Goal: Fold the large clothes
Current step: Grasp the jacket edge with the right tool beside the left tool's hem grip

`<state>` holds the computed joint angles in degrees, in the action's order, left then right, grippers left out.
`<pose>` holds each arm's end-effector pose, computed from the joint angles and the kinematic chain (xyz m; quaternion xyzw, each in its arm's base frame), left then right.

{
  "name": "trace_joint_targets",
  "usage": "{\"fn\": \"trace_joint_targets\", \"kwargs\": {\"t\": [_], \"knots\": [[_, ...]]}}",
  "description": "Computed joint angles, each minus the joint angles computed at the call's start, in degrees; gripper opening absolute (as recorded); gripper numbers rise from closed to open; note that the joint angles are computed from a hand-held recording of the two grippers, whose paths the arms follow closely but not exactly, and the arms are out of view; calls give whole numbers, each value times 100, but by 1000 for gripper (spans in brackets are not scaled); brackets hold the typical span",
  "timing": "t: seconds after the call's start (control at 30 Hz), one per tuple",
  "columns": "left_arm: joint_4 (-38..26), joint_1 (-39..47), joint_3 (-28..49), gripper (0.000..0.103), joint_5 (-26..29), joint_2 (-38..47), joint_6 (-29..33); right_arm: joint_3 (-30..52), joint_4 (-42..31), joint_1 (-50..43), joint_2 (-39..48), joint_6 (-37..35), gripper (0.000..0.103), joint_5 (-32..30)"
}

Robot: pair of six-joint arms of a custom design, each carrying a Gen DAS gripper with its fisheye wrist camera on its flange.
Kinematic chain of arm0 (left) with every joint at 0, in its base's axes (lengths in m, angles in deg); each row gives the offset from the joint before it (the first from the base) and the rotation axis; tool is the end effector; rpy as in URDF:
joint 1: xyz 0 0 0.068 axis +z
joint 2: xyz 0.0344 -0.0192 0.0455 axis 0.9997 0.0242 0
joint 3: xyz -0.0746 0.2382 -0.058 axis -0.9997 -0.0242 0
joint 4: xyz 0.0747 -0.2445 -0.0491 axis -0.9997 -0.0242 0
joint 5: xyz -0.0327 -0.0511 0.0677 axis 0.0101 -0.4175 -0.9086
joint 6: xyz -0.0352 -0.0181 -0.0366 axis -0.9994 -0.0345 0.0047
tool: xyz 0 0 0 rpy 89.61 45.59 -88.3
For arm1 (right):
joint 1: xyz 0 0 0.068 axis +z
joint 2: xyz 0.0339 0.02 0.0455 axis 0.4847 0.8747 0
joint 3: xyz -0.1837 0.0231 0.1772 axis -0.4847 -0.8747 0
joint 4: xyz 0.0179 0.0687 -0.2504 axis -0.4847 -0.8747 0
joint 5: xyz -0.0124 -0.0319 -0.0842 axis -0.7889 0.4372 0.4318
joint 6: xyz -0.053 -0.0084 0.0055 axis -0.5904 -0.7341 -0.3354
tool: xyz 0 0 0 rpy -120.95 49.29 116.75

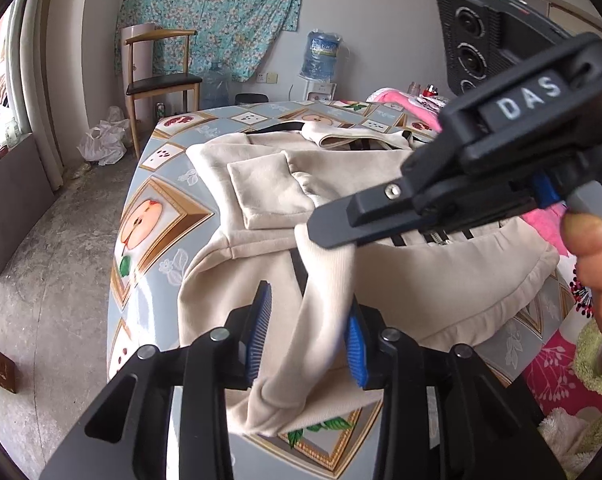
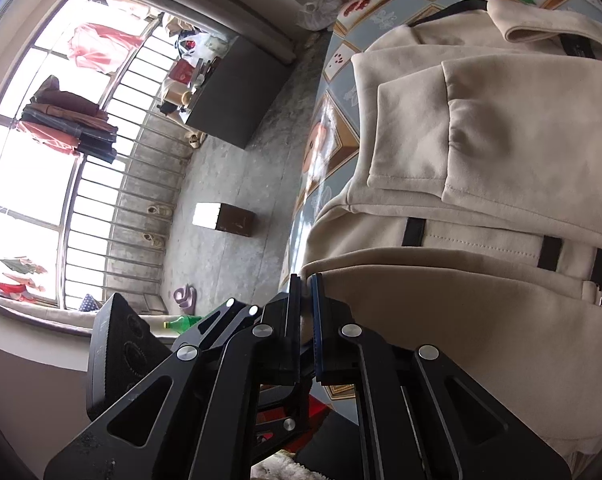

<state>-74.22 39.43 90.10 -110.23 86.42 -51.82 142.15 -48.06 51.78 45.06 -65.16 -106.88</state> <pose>0.1866 -0.1967 0.2392 0.0681 0.9114 -0.1132 0.3898 0.2819 0.1426 0.2804 -0.1243 0.9179 0.3696 0.0741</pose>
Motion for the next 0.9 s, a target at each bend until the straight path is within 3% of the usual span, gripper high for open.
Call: {"fn": "trace_joint_targets", "kwargs": {"t": [0.17, 0.23, 0.33, 0.4, 0.47, 0.5, 0.6, 0.77, 0.9], "knots": [[95, 161, 172, 26, 190, 242, 101, -79, 1, -149, -35, -14, 5, -203], [101, 195, 248, 16, 276, 339, 84, -140, 34, -198, -68, -20, 6, -248], [-120, 188, 477, 8, 288, 537, -95, -290, 78, -382, -140, -41, 13, -410], [-330, 219, 655, 6, 338, 686, -254, -576, 237, -647, -382, -27, 23, -606], [-542, 246, 820, 6, 397, 794, -398, -874, 335, -970, -737, -94, 47, -594], [-632, 233, 890, 6, 403, 830, -452, -1013, 334, -1162, -935, -184, 50, -518], [-884, 211, 1086, 6, 419, 973, -550, -1378, 31, -2033, -1525, -803, 58, -333], [-1255, 236, 1385, 7, 488, 1213, -786, -1432, -657, -4208, -1976, -2435, 69, 115], [-1467, 238, 1585, 7, 455, 1386, -965, -916, -785, -5803, -1276, -3366, 69, 147]]}}
